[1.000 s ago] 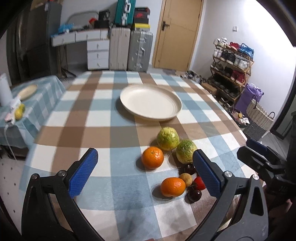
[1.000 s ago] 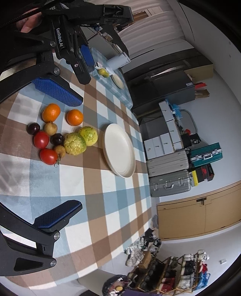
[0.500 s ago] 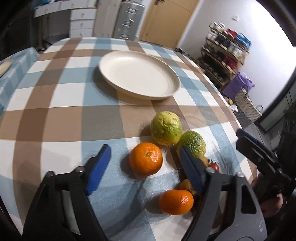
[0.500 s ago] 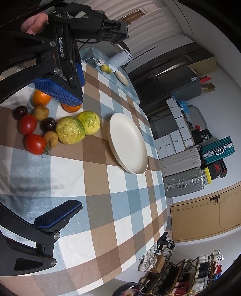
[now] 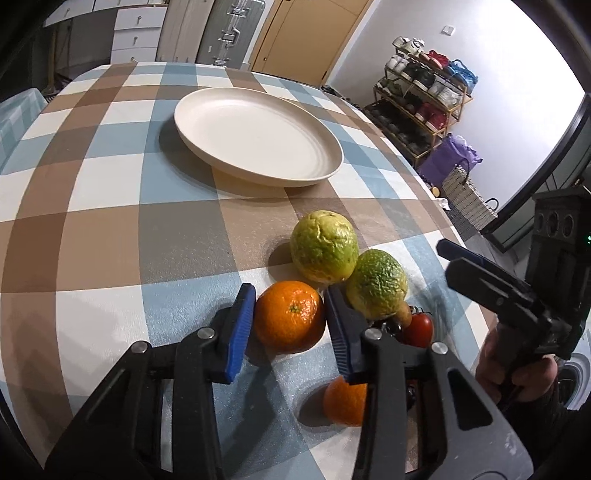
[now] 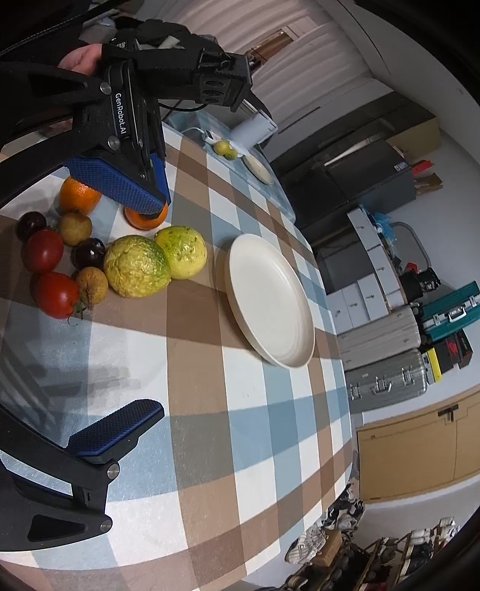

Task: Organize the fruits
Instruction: 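Grasp an orange with the left tool while the right tool grasps a green citrus, then carry both fruits onto the cream plate and open both tools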

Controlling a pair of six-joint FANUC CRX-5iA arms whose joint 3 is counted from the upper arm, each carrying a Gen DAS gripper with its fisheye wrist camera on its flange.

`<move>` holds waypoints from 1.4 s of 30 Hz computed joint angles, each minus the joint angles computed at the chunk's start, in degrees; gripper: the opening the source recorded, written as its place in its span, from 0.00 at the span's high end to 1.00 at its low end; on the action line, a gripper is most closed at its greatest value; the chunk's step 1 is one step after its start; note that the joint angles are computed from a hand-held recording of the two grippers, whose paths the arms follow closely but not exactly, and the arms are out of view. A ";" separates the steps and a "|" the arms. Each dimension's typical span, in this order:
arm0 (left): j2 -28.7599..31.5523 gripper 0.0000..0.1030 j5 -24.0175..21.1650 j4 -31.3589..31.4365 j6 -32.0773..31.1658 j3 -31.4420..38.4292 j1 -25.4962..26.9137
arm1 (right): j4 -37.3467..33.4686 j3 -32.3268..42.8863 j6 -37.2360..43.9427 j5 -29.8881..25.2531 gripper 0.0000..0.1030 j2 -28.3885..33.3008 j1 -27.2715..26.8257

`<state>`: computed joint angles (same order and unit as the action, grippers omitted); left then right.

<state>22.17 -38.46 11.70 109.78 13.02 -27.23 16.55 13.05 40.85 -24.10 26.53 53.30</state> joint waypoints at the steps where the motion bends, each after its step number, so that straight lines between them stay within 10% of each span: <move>1: -0.14 0.66 0.43 0.28 -0.22 -0.34 0.01 | -1.82 1.35 2.43 -0.92 0.00 0.54 0.02; 11: -1.52 0.66 2.26 3.17 -3.42 -2.94 0.53 | -18.21 13.30 19.19 -9.94 0.06 5.49 -0.77; 24: -4.29 0.66 3.59 3.18 -4.52 -4.87 1.21 | -19.78 22.45 21.39 -20.49 0.50 10.76 -0.75; 42: 0.42 0.66 1.46 8.37 -9.12 5.58 6.22 | -29.20 23.25 26.20 -11.80 0.53 8.45 -5.59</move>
